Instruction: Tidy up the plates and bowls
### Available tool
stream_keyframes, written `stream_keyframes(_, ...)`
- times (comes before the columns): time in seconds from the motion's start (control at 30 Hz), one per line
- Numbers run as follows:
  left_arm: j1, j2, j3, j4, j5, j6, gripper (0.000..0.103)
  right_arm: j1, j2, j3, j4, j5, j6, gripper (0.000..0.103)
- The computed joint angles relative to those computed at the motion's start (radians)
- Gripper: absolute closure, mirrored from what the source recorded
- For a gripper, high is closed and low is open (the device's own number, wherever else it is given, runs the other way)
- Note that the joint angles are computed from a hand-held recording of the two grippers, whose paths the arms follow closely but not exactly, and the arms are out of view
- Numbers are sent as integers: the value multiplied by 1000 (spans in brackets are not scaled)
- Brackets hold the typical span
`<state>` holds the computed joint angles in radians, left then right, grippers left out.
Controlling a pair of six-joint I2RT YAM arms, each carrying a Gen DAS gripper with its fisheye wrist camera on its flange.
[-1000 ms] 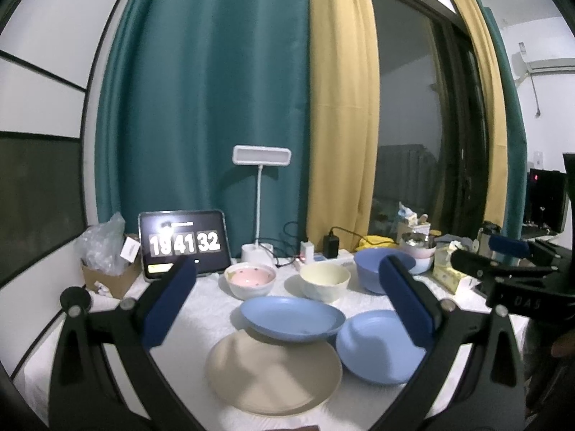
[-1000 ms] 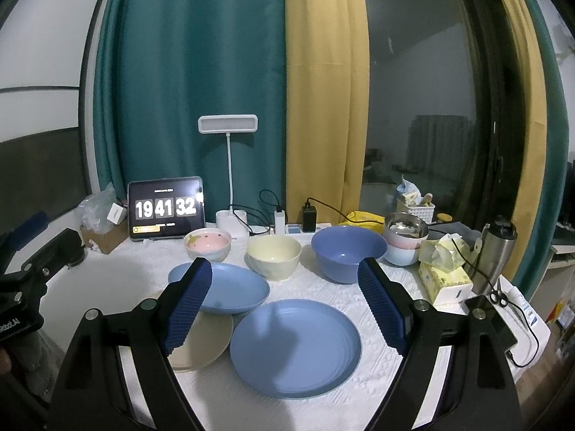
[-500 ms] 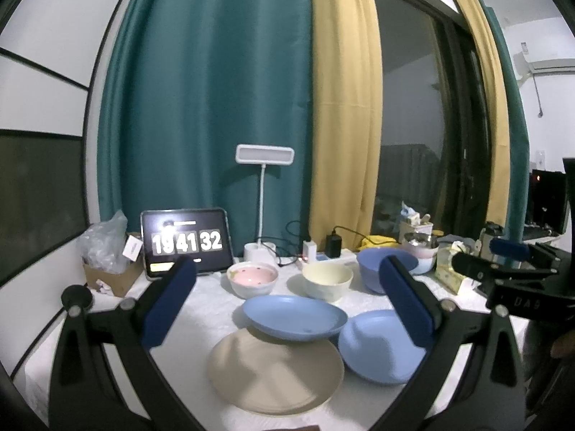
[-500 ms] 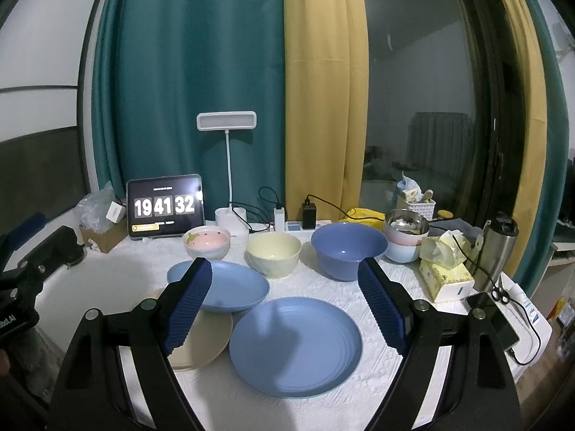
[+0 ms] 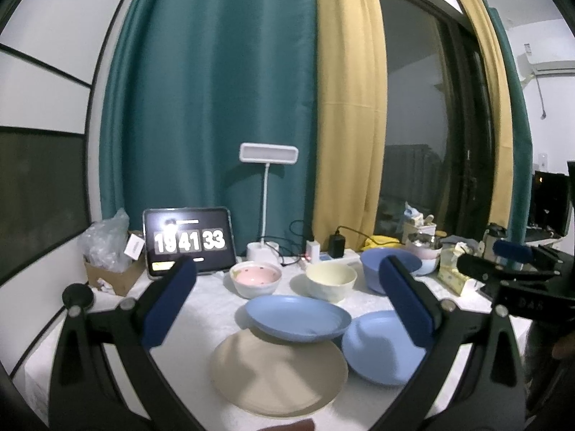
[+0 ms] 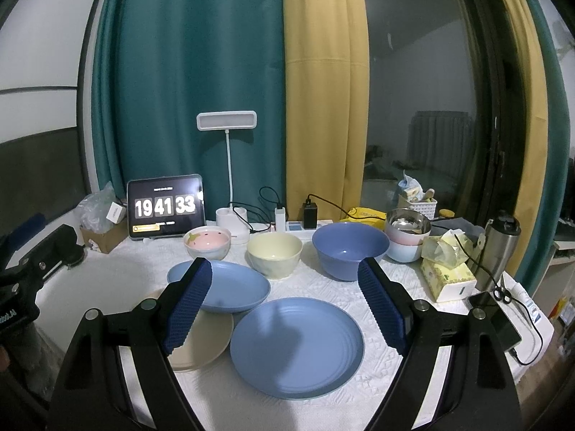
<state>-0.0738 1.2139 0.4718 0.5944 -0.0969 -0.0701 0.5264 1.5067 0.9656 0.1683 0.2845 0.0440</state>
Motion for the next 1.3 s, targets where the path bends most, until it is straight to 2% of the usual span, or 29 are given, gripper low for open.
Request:
stream_keyframes(0.6, 12, 92, 67, -4, 24, 10, 1, -3, 65, 32, 4, -5, 19, 17)
stream_keyframes(0.93, 35, 244, 182, -32, 43, 15, 1, -69, 195, 209, -100, -78, 27, 17)
stream_keyframes(1.3, 96, 527, 439, -169, 59, 12, 1, -122, 440, 471, -218, -155, 53, 17)
